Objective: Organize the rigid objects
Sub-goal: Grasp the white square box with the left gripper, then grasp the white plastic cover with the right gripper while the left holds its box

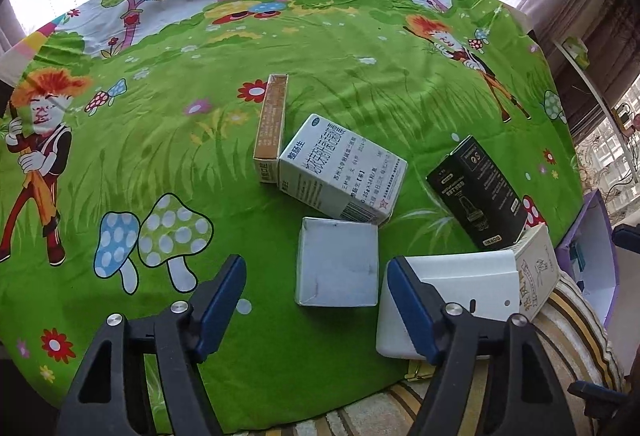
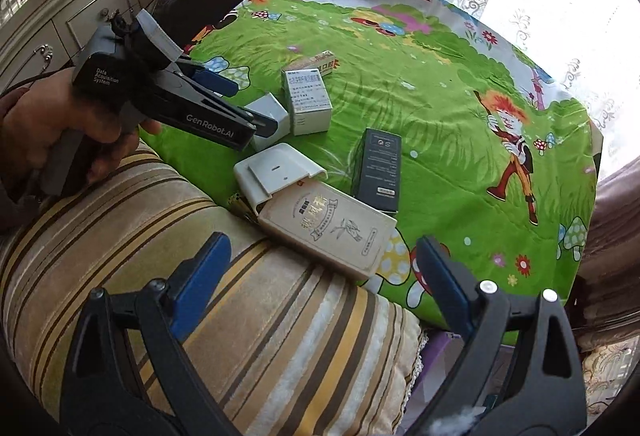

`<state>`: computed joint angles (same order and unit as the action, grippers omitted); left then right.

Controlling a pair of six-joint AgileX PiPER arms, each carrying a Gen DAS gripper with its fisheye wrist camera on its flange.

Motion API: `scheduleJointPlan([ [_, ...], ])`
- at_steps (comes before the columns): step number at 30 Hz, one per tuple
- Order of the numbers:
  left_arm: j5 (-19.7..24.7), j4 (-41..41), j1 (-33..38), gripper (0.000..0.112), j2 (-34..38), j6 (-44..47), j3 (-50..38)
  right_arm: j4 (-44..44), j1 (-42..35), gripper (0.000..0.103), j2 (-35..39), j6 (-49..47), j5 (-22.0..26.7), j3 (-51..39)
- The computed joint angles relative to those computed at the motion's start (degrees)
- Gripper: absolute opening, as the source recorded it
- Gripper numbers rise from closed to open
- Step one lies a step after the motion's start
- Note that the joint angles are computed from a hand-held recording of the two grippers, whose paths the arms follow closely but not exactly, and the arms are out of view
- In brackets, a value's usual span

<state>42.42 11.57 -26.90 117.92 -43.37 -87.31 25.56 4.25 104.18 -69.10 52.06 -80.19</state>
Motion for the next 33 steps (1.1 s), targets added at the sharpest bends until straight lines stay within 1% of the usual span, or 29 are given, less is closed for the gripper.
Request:
scheduleJointPlan([
  [2, 0.08, -1.21, 0.54, 0.066, 0.86, 1.32, -0.63, -0.35, 0.99, 0.095, 2.15, -0.28, 2.49, -2.68],
  [4, -0.19, -2.66, 0.98, 0.057, 1.5, 2.77, -0.92, -1.21, 2.06, 0.095, 4.3, 0.18, 4.34, -5.31],
  [5, -0.38, -3.26, 1.13, 0.053, 1.81, 3.38, -1.05, -1.74, 2.65, 0.095, 5.23, 0.26, 4.8, -6.34],
  [7, -1.29, -5.03, 1.59, 0.042, 1.93, 4.86, -0.56, -3.35, 4.1, 0.095, 6.61, 0.75, 4.75, -7.76],
  [9, -2.73, -5.4, 1.86, 0.042, 1.19, 4.5, 0.78, -4.56, 5.51, 0.095, 7.94, 0.92, 5.03, -9.39],
  [12, -4.97, -3.75, 1.74, 0.042, -1.1, 1.78, 3.89, -6.36, 7.48, 0.095, 10.42, 1.8, 6.31, -12.43],
  [18, -8.98, 2.86, 0.49, 0.042, -7.67, -8.74, 11.9, -9.83, 10.99, 0.095, 15.5, 4.37, 9.04, -17.78],
  [24, -10.4, 11.09, -0.73, 0.042, -12.51, -19.42, 17.26, -13.88, 14.01, 0.095, 19.98, 7.07, 11.54, -22.65],
  [32, -12.32, 10.97, 0.05, 0.042, -13.16, -20.18, 18.97, -17.32, 16.05, 0.094, 24.65, 11.37, 13.34, -27.37],
  [33, -12.45, 10.92, 0.07, 0.042, -13.28, -20.2, 19.18, -17.61, 16.21, 0.091, 24.92, 11.57, 13.02, -27.36],
])
